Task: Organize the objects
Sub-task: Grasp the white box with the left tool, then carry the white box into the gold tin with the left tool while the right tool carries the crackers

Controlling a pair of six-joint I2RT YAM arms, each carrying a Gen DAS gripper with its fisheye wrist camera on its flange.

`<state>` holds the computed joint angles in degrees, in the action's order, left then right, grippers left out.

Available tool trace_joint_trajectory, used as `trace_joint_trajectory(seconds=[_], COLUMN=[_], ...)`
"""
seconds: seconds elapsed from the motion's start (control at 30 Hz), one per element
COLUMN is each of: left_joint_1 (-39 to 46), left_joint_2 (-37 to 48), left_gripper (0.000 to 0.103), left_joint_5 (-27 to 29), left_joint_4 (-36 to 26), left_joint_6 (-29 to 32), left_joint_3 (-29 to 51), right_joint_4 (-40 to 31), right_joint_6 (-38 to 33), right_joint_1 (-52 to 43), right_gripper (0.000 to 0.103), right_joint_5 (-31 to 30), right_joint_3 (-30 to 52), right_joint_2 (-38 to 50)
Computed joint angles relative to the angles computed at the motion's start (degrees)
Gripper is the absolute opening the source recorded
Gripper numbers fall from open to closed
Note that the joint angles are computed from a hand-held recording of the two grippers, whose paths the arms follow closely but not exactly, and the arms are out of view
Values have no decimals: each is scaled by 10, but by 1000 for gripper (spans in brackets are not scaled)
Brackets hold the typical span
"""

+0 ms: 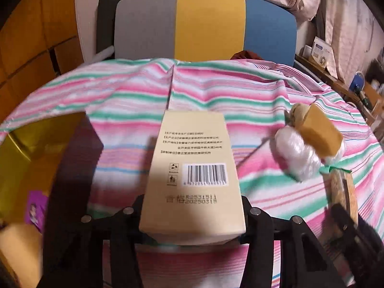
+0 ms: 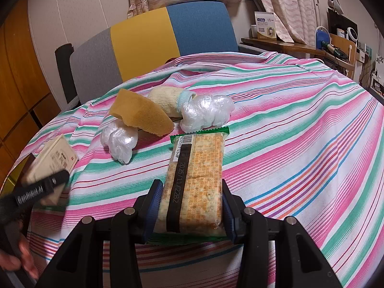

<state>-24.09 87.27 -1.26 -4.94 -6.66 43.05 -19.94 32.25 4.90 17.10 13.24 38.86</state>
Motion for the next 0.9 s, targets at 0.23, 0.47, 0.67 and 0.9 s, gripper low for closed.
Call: trace_joint_trajectory(seconds=[0.23,0.47,0.67,0.9], left_joint_1=[15,3,14,45], left_joint_2=[-21,-86,-166,-326], left_gripper=[51,50,50,50], left_joint_5=[36,21,35,77], left_joint_4=[25,57,75,4], left_joint_6=[-5,13,31,64], left_joint_3=[-33,-99,-158,-217], right_joint_4=[0,-7,-8,6], right_joint_6=[1,-6,-2,-11], right_joint_1=[6,11,68,164], right_gripper=[46,45,45,45], right_joint_5=[8,9,58,132], right_joint_3=[2,-5,-1,16], right_joint_2=[4,-30,-33,12])
